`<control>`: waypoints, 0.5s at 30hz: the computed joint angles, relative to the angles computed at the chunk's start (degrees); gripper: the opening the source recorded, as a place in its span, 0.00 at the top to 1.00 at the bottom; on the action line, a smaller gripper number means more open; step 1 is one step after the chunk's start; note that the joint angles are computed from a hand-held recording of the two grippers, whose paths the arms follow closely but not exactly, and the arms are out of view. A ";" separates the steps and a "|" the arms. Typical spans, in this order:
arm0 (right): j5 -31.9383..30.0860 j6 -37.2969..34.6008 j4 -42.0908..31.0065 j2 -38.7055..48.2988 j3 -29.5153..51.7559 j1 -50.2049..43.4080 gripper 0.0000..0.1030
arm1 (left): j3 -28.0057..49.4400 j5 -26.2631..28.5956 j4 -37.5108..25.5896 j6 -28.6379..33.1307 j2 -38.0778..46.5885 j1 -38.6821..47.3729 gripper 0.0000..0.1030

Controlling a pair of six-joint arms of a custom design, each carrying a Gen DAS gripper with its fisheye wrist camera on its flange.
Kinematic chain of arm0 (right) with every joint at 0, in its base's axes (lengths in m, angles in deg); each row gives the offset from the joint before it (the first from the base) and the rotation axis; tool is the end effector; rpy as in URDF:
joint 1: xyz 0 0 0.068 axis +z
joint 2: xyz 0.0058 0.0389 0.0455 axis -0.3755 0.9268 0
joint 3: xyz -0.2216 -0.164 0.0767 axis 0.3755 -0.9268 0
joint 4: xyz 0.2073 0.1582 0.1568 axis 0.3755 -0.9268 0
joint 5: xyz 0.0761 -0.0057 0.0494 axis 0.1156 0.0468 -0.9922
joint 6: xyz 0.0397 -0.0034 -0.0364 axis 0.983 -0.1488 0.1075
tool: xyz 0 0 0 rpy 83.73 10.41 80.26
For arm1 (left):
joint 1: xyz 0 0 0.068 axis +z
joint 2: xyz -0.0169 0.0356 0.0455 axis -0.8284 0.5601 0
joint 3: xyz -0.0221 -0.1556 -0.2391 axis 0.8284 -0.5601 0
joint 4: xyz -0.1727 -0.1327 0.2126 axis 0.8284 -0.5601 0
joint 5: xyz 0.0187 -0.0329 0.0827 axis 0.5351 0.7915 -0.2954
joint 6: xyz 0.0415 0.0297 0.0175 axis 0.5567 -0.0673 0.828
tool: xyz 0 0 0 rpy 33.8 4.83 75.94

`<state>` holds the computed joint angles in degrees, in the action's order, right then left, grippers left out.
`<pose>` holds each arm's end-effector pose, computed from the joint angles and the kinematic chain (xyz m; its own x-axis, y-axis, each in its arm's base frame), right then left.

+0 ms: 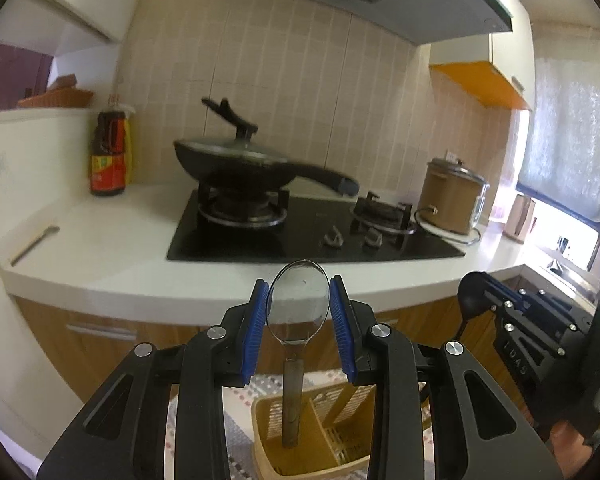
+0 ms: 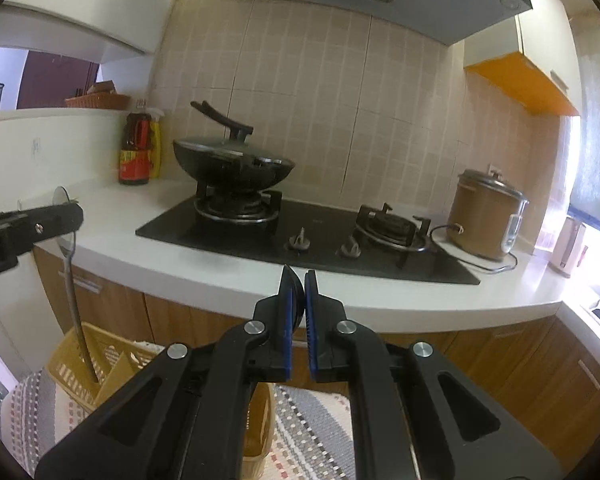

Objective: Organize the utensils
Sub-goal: 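Lower both held utensils into the beige basket and open both tools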

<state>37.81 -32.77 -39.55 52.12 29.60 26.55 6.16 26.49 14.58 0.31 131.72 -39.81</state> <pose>0.1961 0.1725 0.3484 -0.3434 -0.0069 -0.9392 0.4249 0.8906 -0.1620 0.2987 0.0554 0.3646 -0.3551 0.1267 -0.9262 0.6726 0.7227 -0.1590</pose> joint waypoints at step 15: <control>1.32 26.23 -26.87 3.49 8.53 10.91 0.93 | 2.41 6.81 -14.31 12.73 -3.23 10.48 0.56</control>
